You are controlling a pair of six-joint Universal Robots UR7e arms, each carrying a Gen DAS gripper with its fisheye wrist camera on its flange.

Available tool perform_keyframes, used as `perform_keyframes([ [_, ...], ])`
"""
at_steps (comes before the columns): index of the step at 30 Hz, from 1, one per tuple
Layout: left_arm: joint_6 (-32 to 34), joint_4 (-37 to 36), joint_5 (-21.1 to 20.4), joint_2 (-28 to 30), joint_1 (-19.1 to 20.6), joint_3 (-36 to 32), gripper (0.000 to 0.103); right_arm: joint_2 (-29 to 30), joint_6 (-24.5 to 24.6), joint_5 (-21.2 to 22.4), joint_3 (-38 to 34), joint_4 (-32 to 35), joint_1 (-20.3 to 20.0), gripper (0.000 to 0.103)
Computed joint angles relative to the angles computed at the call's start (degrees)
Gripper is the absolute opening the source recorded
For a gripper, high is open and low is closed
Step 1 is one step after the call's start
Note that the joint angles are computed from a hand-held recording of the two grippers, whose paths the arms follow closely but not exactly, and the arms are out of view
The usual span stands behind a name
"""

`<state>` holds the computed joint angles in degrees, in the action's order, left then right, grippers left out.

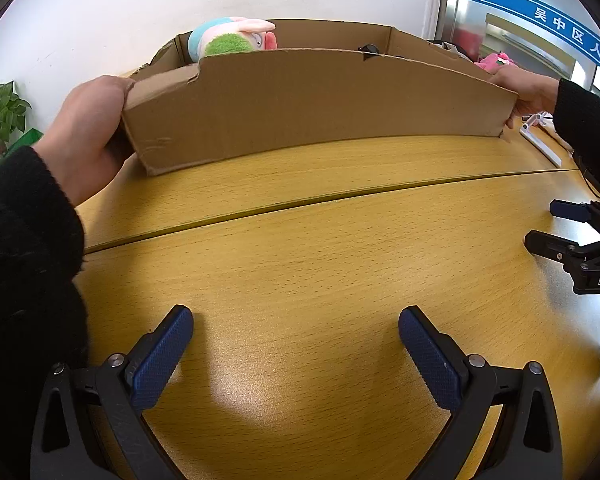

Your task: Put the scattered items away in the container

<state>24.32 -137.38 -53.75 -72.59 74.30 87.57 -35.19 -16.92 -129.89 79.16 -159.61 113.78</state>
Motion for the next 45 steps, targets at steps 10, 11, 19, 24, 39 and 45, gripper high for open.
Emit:
perform_keyframes([
  [10,0.2,-0.2,0.0,0.1,0.1,-0.1,0.103,0.7,0.7,-0.4,-0.5,0.7,0.3,0.103],
  [11,0.1,-0.1,0.0,0.0,0.1,-0.1,0.103,0.8,0.7,-0.4,-0.6,0.7,0.3,0.103],
  [19,0.1,-0.4,0.2,0.0,0.0,0.1,0.103,2.5,0.9,-0.7,-1.5,0.3,0.5,0.103],
  [24,-0.1,-0.4,0.3,-0.1,-0.1,0.2,0.103,3.1,1.4,-0.8,-2.5,1.1,0.6,0.103],
  [39,-0.4,-0.2,0.6,-0.4,-0.4,0.6,0.103,6.4,-0.4,0.1,-6.3,0.2,-1.3,0.103],
  [45,-0.6,-0.3,0.7,-0.4,-0.4,0.6,0.103,8.4,-1.9,0.7,-6.9,-2.3,-2.5,0.103],
])
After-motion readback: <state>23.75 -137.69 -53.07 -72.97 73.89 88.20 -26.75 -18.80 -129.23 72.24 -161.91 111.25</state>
